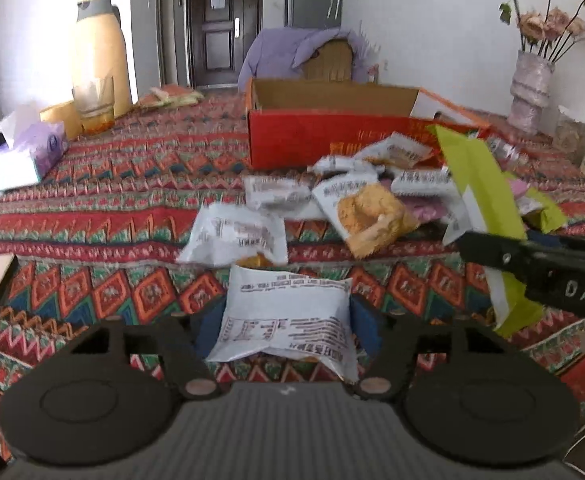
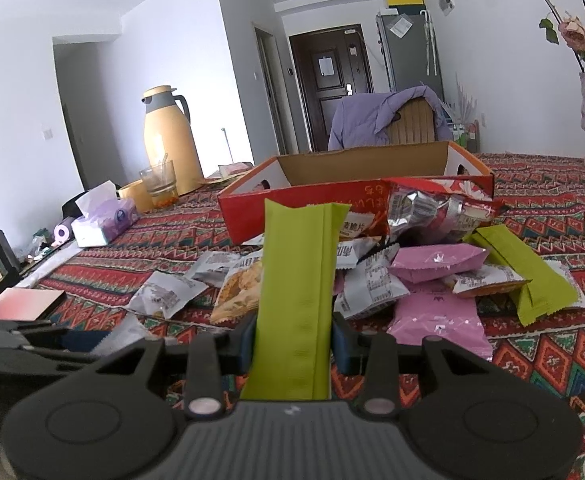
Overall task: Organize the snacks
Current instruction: 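Carry both packets into the cardboard box and open both grippers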
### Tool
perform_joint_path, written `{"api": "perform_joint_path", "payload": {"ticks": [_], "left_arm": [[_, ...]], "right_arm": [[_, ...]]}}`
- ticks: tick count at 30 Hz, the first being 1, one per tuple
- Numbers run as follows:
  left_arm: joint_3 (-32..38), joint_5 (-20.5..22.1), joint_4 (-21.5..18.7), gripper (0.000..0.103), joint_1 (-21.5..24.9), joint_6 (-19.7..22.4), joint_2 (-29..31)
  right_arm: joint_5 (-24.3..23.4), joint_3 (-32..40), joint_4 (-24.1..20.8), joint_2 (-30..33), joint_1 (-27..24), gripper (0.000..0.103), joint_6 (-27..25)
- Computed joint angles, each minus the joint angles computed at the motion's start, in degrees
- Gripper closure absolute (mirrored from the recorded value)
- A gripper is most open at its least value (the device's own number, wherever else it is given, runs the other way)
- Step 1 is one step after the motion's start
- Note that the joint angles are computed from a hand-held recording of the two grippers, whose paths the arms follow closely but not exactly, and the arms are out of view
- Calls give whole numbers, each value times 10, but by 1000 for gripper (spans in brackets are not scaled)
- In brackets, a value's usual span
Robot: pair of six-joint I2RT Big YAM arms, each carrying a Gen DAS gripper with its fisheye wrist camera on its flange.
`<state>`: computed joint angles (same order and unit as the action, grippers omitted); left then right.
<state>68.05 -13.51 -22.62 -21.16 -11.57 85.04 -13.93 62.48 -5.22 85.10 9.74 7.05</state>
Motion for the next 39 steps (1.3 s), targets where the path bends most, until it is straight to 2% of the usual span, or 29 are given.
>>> {"api": "perform_joint_path", "payload": {"ticks": [7,15,18,24,28,32,35,39], "left_arm": [[21,-15,30,36,-4,5,-13],[98,-7,45,35,4,3,24],[137,-9,42,34,5,7,47],[224,5,27,34,14,-13,101],[303,7,-1,34,18,-17,150],[403,8,-49,34,23,-22,212],[489,2,-99,34,27,-33,266],[633,-2,-189,34,34,-52,356]], "right_arm": [[6,5,12,-11,-6,66,-16],[14,44,14,-9,-17,66,-37],[13,73,5,0,-24,66,-41],[21,157,-35,42,-35,66,-46],[14,239,-81,89,-45,66,-39],[16,336,-135,148,-52,66,-40],[18,420,-187,202,-58,66,-31],[23,545,-264,282,-63,66,-30]]}}
